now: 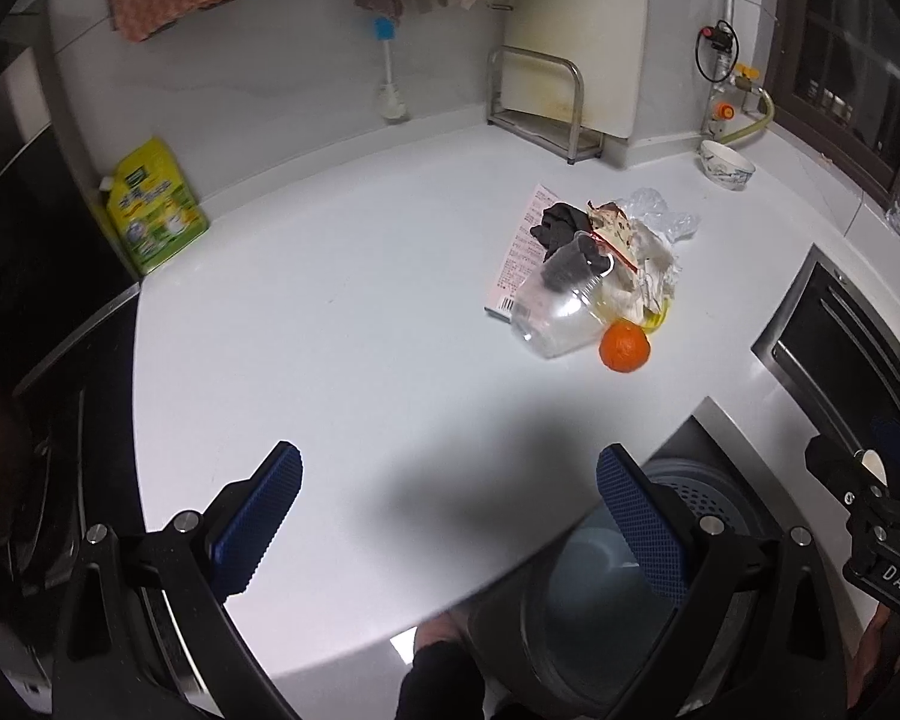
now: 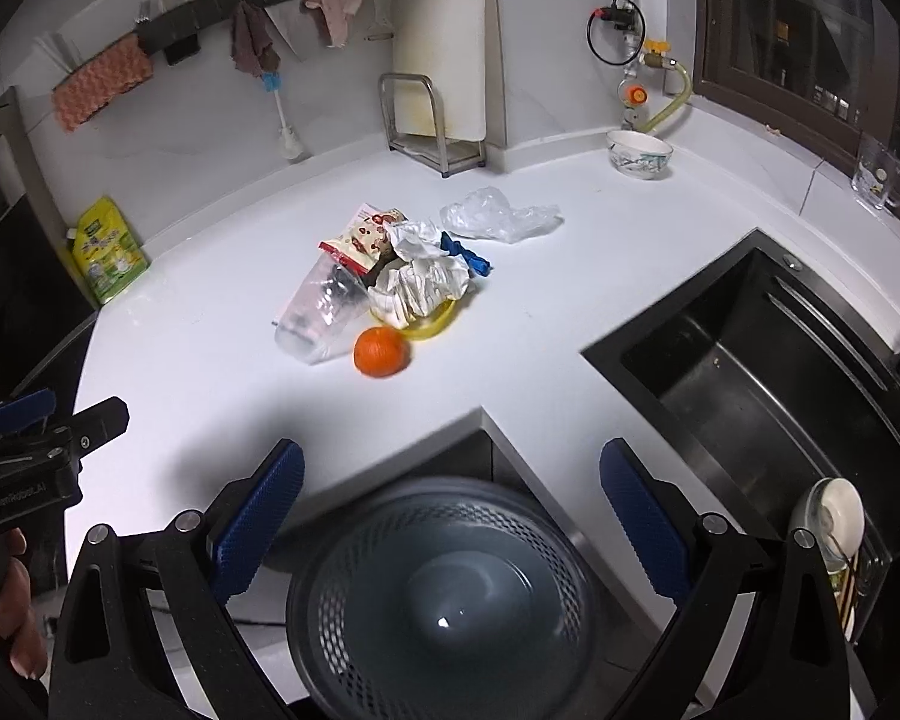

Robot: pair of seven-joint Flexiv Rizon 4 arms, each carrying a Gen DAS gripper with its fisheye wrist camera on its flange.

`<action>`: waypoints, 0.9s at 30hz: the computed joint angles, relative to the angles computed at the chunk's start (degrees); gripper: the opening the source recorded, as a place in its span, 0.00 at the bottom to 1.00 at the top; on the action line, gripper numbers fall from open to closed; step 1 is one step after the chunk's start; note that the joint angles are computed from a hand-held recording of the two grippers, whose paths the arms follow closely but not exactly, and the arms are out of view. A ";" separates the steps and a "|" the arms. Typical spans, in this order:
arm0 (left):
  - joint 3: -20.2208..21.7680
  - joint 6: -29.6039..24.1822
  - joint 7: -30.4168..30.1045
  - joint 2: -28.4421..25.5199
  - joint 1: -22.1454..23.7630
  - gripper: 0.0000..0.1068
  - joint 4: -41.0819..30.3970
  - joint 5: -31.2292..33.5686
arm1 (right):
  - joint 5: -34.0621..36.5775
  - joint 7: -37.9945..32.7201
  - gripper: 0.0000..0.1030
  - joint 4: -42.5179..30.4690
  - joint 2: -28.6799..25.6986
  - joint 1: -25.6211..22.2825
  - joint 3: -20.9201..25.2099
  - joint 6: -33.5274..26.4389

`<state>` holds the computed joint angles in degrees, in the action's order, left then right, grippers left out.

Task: Collect trash
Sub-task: 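Grasp the orange with the right gripper while the left gripper reaches the clear plastic cup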

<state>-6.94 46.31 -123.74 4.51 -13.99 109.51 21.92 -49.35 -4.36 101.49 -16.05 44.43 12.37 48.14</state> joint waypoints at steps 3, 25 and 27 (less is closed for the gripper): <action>1.49 4.82 5.61 -3.41 1.05 0.91 -0.34 -2.83 | 1.15 -0.39 0.92 -4.20 -4.13 0.61 -1.05 -1.00; 5.08 18.33 33.63 -18.68 2.06 0.91 -2.75 -21.04 | 5.28 -2.69 0.91 -22.97 -22.76 5.82 -10.28 -4.99; 4.93 18.34 34.63 -18.88 2.18 0.91 -2.70 -22.07 | 5.59 -3.28 0.90 -23.22 -23.09 5.77 -10.37 -4.85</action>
<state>-2.01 64.64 -89.11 -14.37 -11.82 106.80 -0.15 -43.76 -7.64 78.26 -39.14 50.20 2.00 43.29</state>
